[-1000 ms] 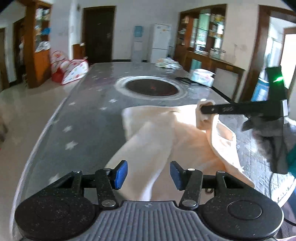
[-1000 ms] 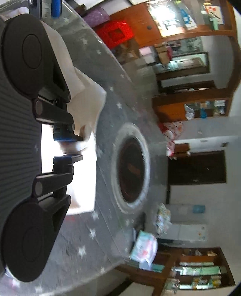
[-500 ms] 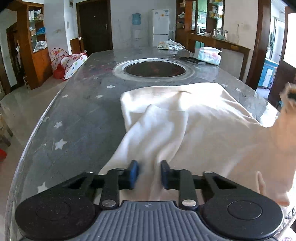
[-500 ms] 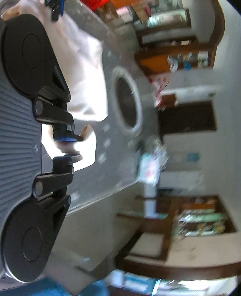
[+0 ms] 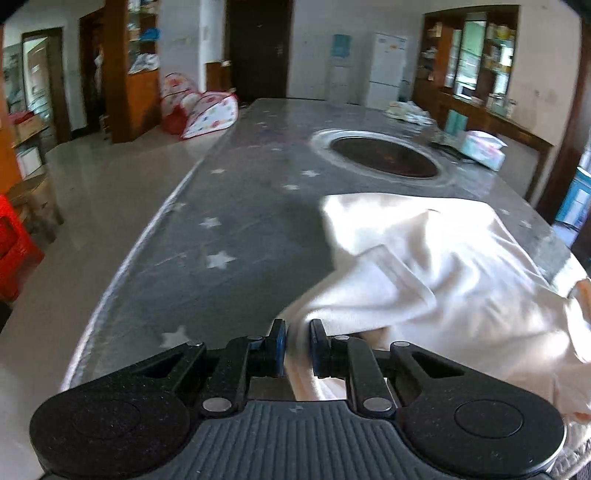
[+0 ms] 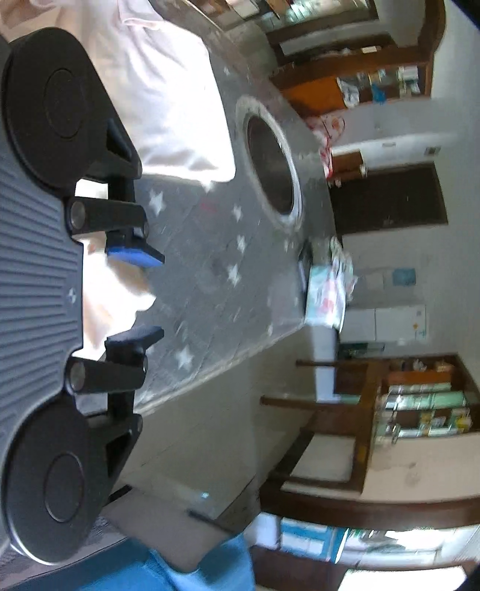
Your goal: Fold clothes
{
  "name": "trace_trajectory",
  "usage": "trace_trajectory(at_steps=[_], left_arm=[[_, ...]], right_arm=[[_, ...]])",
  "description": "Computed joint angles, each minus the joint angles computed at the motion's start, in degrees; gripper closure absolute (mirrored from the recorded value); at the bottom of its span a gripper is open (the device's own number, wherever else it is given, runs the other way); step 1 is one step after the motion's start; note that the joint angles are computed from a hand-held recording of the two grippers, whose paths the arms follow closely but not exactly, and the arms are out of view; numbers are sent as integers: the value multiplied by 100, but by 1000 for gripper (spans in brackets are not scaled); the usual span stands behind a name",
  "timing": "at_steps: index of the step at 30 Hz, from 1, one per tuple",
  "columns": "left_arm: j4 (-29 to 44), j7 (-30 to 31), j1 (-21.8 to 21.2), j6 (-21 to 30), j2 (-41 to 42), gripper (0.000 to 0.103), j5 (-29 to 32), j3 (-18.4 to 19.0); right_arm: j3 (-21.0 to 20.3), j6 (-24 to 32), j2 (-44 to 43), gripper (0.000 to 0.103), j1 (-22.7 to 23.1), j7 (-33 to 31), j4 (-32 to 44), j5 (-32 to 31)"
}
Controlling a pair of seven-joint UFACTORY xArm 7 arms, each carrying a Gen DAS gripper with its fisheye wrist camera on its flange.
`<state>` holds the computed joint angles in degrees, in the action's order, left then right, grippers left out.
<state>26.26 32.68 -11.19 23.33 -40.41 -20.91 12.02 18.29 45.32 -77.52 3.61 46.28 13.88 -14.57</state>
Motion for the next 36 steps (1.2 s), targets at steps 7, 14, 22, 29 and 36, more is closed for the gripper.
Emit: trace_trajectory(at_steps=[7, 14, 22, 29, 36], left_arm=[[421, 9, -112, -226, 445, 76, -105, -35], [1167, 154, -499, -360, 1245, 56, -509, 74], [2136, 249, -279, -285, 2696, 54, -783, -489], [2585, 691, -29, -368, 3378, 81, -1123, -967], [2851, 742, 150, -914, 3793, 94, -713, -1348]], right_arm=[[-224, -1239, 1385, 62, -4, -457, 414, -4], [-423, -2126, 2783, 61, -158, -930, 939, 87], [-683, -2776, 4361, 61, -207, -1403, 1584, 281], [-589, -3116, 5218, 61, -331, -1554, 1993, 104], [-312, -3136, 5669, 60, -612, -1302, 2254, -508]])
